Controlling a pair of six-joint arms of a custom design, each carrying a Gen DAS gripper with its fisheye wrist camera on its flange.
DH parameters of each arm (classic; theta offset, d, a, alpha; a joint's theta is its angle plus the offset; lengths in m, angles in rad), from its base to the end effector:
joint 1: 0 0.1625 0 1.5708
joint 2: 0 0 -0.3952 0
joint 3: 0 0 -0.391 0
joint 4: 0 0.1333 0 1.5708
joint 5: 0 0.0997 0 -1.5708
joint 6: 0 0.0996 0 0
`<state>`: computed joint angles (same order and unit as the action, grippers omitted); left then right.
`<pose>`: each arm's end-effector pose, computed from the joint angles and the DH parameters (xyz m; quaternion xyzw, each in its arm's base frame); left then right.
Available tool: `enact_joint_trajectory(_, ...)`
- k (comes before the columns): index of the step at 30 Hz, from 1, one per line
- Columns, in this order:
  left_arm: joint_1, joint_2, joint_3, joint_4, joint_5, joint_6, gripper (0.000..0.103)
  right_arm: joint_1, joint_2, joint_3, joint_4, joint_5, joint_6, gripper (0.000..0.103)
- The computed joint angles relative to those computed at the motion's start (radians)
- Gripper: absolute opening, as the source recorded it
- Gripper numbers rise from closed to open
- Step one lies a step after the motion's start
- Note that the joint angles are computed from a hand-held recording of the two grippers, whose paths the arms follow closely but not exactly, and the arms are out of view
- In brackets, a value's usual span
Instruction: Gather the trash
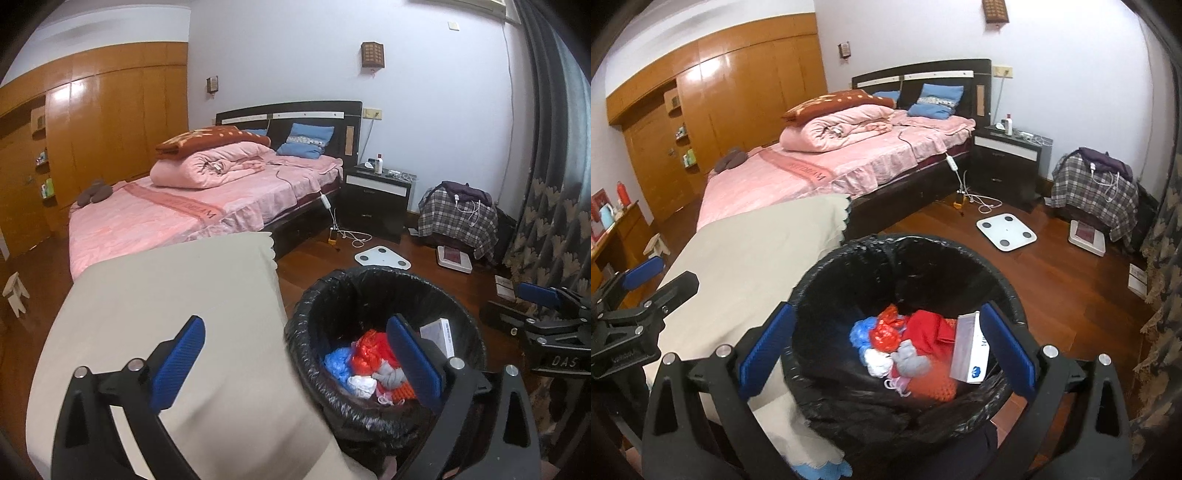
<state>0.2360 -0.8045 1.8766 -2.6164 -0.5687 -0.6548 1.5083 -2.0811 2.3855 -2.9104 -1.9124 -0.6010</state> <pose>-0.4930 -0.3420 0.0476 0.2985 0.8247 -0.3965 0.2714 0.0803 -0.3172 0.4280 0.1467 -0.8479 0.4129 0.2985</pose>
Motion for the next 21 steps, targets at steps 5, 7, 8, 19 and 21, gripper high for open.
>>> enact_joint_trajectory(5, -0.027, -0.031, 0.02, 0.018, 0.024, -0.034, 0.097, 0.058, -0.009, 0.005, 0.003, -0.018, 0.004, 0.097)
enact_joint_trajectory(7, -0.042, -0.042, 0.028, 0.02, 0.039, -0.041, 0.097, 0.081, -0.012, 0.001, 0.004, -0.024, 0.009, 0.097)
enact_joint_trajectory(8, -0.047, -0.046, 0.029, 0.02, 0.045, -0.041, 0.097, 0.092, -0.011, -0.004, 0.005, -0.029, 0.011, 0.097)
enact_joint_trajectory(19, -0.078, -0.074, 0.026, 0.037, 0.084, -0.053, 0.097, 0.172, -0.024, -0.023, 0.024, -0.058, 0.011, 0.097)
enact_joint_trajectory(21, -0.081, -0.077, 0.025, 0.048, 0.089, -0.063, 0.097, 0.187, -0.024, -0.023, 0.018, -0.065, 0.008, 0.097)
